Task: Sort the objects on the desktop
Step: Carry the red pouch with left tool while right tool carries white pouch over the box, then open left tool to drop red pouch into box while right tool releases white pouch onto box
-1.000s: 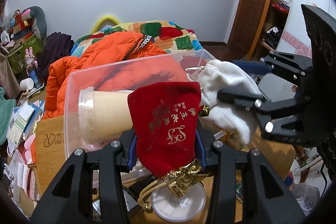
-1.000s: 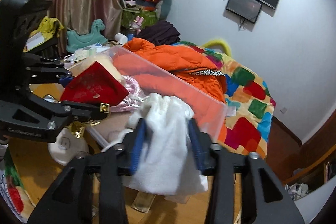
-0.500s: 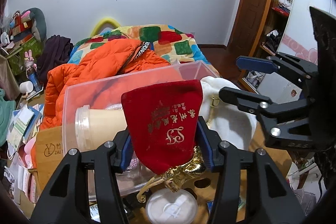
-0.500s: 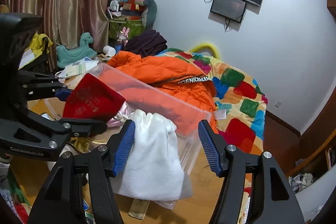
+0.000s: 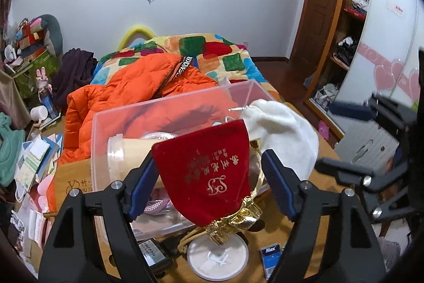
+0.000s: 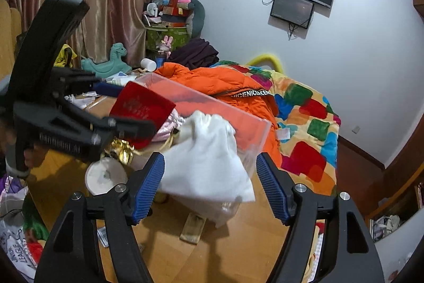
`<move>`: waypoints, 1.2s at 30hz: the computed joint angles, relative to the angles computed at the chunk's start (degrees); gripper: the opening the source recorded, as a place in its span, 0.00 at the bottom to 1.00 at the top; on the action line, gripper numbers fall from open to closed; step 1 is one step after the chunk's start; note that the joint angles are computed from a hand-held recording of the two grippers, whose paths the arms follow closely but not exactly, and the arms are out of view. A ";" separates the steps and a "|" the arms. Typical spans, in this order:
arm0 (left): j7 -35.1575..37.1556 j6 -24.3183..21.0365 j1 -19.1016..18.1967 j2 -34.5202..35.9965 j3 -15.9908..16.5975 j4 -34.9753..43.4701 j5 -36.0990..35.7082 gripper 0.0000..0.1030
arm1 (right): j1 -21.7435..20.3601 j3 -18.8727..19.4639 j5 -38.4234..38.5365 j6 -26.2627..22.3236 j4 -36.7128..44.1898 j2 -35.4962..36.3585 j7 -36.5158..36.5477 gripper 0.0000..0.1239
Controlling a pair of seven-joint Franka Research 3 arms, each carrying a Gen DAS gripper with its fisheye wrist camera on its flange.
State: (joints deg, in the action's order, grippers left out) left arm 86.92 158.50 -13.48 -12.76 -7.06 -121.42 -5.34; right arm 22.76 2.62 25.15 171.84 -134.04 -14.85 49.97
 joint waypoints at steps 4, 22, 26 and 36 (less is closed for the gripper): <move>-0.93 1.36 0.49 -2.22 -0.11 -1.75 0.46 0.76 | 0.82 -1.21 2.12 -0.75 -1.80 -1.32 -0.33 0.60; -11.58 -0.43 6.51 -3.19 -2.97 -5.63 18.00 0.63 | 2.39 -3.10 9.77 -3.25 -5.41 -2.41 -3.72 0.62; -13.65 -1.58 7.43 -1.31 -3.28 -3.78 22.35 0.62 | 3.17 -3.58 12.48 -5.14 -4.33 -1.83 -5.75 0.62; -22.96 -1.74 9.52 1.29 -4.91 -1.42 32.81 0.62 | 2.72 -2.93 16.50 -8.97 -3.20 0.46 -6.82 0.65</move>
State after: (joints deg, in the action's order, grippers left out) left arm 63.96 156.77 -3.96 -11.46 -11.97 -122.85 27.47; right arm 25.47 -0.32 41.65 162.87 -137.24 -14.39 43.15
